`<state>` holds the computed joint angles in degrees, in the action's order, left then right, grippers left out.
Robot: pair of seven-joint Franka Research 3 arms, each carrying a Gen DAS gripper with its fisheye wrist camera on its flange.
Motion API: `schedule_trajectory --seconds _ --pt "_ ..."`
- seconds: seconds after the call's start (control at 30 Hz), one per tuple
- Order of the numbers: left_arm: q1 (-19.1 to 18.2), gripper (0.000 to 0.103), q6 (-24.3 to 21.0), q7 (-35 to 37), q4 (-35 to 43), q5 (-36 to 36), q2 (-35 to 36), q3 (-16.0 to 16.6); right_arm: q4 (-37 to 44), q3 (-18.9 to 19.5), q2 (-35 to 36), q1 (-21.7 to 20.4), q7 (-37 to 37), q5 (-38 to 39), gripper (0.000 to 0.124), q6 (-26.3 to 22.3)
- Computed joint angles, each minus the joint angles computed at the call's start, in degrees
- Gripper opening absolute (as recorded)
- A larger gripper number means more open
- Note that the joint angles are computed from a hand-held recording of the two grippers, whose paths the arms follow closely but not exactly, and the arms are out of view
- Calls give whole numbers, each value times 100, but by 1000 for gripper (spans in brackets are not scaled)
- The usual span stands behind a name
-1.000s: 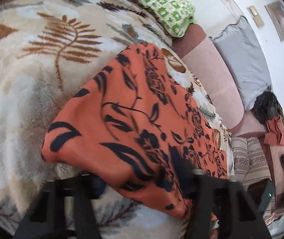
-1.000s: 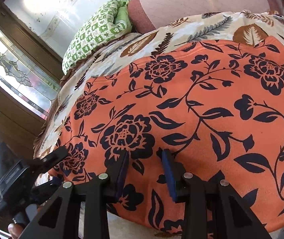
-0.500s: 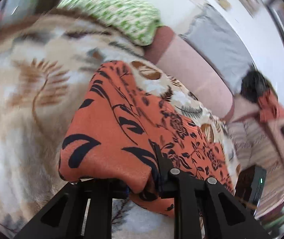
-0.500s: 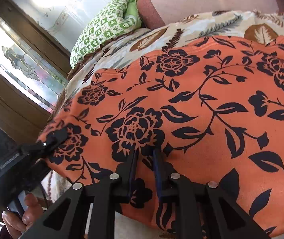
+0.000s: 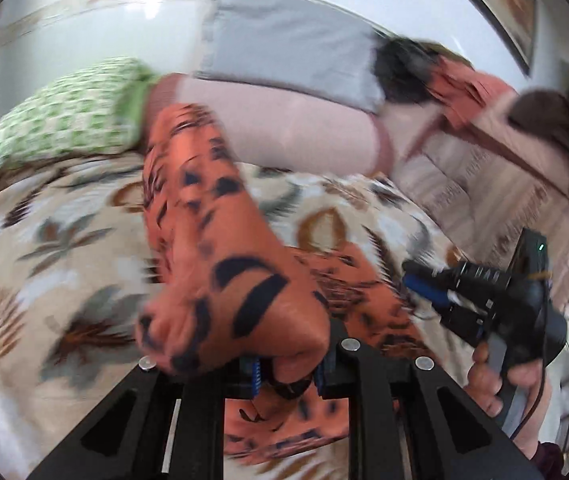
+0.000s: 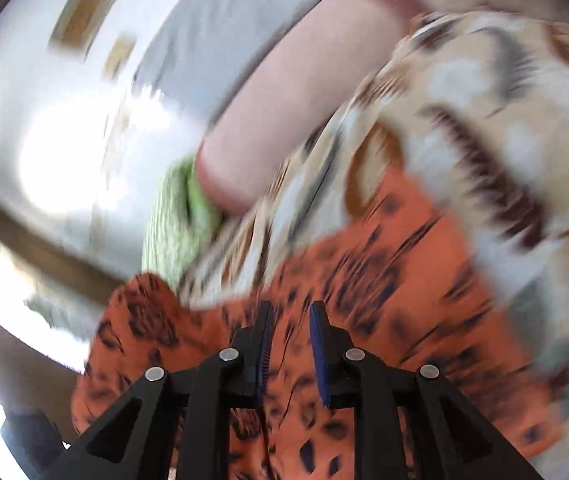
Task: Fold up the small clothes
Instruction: 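Lift the grasped dress edge and fold it over with both tools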
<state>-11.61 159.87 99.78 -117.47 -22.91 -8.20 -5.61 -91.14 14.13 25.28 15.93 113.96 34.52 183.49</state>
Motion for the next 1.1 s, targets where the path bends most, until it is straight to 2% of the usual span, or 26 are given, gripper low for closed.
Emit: schedule_trajectory --seconds 0.1,0.13,0.17,0.2,0.23,0.27,0.3,0.33,0.4,0.43,0.5,0.53,0.6,0.63,0.7,0.73,0.8,0.83,0.87,0.9,0.93,0.97,1.0,1.03,1.07,1.1 --pt "-158 20 -158 11 468 50 561 -271 -781 963 -431 -998 -235 604 20 774" --pt "-193 20 -230 47 627 -9 780 -374 -985 1007 -569 -1114 -192 702 20 894" --pt "-215 20 -360 46 787 -92 1023 -492 -1218 865 -749 -1096 -123 899 20 1000" --pt "-204 20 -508 15 927 -96 1219 -597 -1426 923 -845 -1238 176 778 20 1108" --pt "-221 21 -710 -144 1069 164 1433 -685 -1605 1181 -913 -1554 359 723 20 1203" --pt "-248 22 -762 -385 1097 585 1523 -715 -1757 1345 -969 -1781 645 512 20 1243" --pt "-263 23 -696 -562 1036 936 1525 -736 -1815 1328 -1001 -1807 726 583 21 1226" --pt "-209 25 -520 -434 885 956 1426 -806 -1866 1494 -999 -2005 843 485 23 1210" --pt "-1 40 -535 328 768 143 1205 -962 -1948 2082 -941 -2622 1144 114 23 1173" --pt "88 44 -740 711 782 -375 1075 -962 -1943 2285 -894 -2835 1254 -97 23 1140" --pt "122 53 -747 1131 596 -972 739 -838 -2074 2728 -908 -3278 1464 -508 23 1178" --pt "114 57 -598 1329 416 -1195 492 -737 -2119 2896 -912 -3424 1489 -633 23 1221" --pt "8 71 -253 1535 179 -1378 206 -554 -2086 2899 -911 -3393 1459 -902 23 1284" --pt "29 71 -62 1362 19 -1096 63 -492 -2068 2773 -950 -3267 1472 -1148 23 1298" --pt "279 71 62 282 -89 308 47 -588 -1962 2908 -940 -3330 1217 -1489 23 1236" --pt "396 71 27 -197 -72 933 107 -629 -1940 3207 -870 -3583 1244 -1860 23 1224" --pt "620 71 -454 -1296 42 2282 241 -723 -1780 4138 -439 -4319 1309 -2801 23 1037" --pt "619 71 -754 -1590 131 2672 358 -719 -1704 4490 -214 -4571 1346 -3147 23 847" --pt "566 71 -969 -1657 142 2799 405 -664 -1592 4642 -47 -4647 1442 -3428 23 550" --pt "509 71 -1210 -1742 191 2923 496 -630 -1425 4594 -2 -4527 1290 -3314 23 7" --pt "466 71 -1301 -1699 181 2873 528 -573 -1209 4346 -57 -4322 1474 -3482 22 -743" --pt "414 71 -1234 -1515 104 2589 540 -519 -998 3898 -135 -3970 2045 -4026 19 -1541" --pt "379 72 -1191 -1350 47 2348 538 -476 -949 3397 -219 -3554 2310 -4169 16 -2126" --pt "361 72 -1214 -1285 34 2241 543 -447 -888 3097 -272 -3295 2237 -3909 8 -2393" --pt "356 73 -1250 -1241 58 2166 554 -421 -1006 2972 -421 -3237 1971 -3316 8 -2340" --pt "351 73 -1320 -1158 111 2054 572 -399 -1082 3047 -453 -3315 1659 -2892 7 -2246"
